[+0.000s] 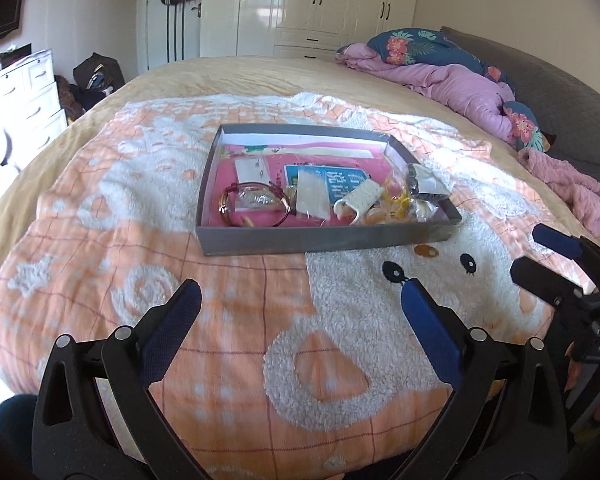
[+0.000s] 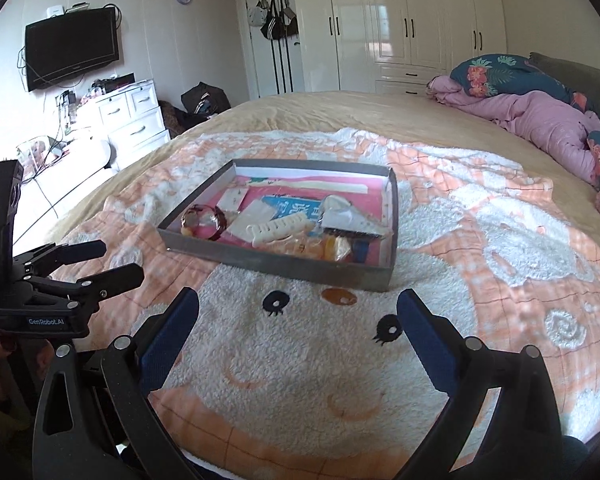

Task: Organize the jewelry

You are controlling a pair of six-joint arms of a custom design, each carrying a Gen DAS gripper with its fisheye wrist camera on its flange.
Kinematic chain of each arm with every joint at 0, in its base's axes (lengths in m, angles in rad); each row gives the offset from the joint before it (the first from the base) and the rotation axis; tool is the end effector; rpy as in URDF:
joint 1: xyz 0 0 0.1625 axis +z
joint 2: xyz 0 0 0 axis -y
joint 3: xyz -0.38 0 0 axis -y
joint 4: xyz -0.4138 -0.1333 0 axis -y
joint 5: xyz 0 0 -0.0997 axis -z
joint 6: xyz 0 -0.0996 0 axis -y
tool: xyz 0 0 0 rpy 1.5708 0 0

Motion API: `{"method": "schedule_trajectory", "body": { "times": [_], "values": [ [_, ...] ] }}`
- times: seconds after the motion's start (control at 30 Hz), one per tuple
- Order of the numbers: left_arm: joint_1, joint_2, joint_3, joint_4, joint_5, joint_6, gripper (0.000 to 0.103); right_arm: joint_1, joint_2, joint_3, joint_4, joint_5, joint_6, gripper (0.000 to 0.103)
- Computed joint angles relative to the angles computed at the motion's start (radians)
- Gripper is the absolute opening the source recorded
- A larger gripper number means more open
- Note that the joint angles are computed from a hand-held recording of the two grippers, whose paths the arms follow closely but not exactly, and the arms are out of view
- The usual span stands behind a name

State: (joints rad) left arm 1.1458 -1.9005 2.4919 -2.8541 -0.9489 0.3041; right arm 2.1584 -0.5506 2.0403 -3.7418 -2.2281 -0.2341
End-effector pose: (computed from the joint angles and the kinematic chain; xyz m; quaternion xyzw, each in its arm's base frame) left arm 0.0304 -0.3968 0.2926 0.2224 0.8738 -0.3396 0.2678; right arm 0.3289 -0.3630 -0.0496 0.2574 -0.8609 0.3648 0.2439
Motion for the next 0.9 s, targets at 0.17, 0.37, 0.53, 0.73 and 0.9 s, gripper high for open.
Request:
{"method": "schedule_trajectory", "body": {
  "times": [0.17,0.37,0.53,0.73,0.9],
  "values": [
    [-0.001,-0.003,0.003,-0.003,0.002,0.003,0.094,0.0,0.013,-0.006,-0.004,-0.008,-0.002,0.099],
    [-0.005,-0.01,0.005,-0.006,0.009,-0.002,0.094,-0.002,0.01,-0.003,-0.009,-0.017,0.002,0.099],
    [-0.01,-0.022,0.006,0.0,0.013,-0.009,0.094,-0.004,0.007,-0.001,-0.009,-0.018,0.005,0.099],
    [-0.012,-0.024,0.005,-0.004,0.016,-0.009,0.094,-0.003,0.004,0.003,-0.003,-0.016,0.012,0.099],
    [-0.015,-0.03,0.006,-0.002,0.017,-0.006,0.094,-0.003,0.005,0.003,-0.006,-0.016,0.011,0.099]
  ]
}}
